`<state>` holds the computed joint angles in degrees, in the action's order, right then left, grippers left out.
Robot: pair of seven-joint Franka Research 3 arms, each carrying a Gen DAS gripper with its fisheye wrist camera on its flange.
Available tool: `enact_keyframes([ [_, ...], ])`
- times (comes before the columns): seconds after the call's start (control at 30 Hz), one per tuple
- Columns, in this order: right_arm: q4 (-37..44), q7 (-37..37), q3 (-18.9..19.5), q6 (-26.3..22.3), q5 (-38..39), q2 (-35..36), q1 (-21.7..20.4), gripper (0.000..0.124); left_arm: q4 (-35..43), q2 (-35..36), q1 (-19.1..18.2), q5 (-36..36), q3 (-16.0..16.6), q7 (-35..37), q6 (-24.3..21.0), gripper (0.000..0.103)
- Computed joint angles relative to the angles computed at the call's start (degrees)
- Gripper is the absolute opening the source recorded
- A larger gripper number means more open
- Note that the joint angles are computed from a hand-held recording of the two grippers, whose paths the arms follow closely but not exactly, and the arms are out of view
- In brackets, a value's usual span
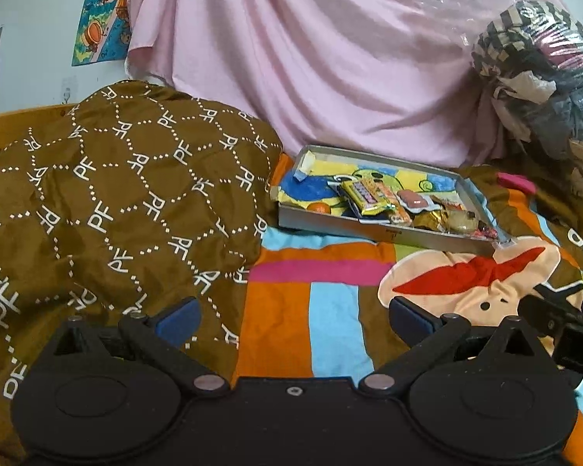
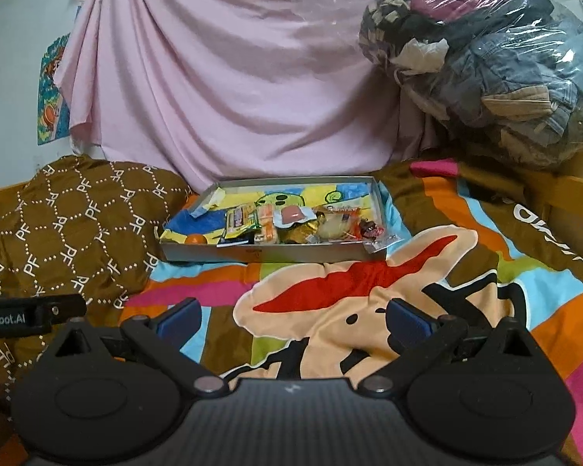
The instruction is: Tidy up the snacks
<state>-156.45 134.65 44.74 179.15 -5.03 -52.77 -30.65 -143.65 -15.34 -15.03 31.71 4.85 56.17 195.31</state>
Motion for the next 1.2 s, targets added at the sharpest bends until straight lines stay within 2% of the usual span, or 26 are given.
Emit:
enact_keyframes([
  [0.3,0.1,-0.7,-0.8,-0.1,-0.3,0.8,0.8,0.103,-0.4,-0.3,1.4,-1.0,-1.7,0.9,-0.3,0.102],
  [1.2,0.2,-1.9,-1.6,-0.3,-0.6,2.1,2.0,0.103,-1.0,-0.7,1.4,-3.3,-2.0,2.4,-0.8,0.102],
])
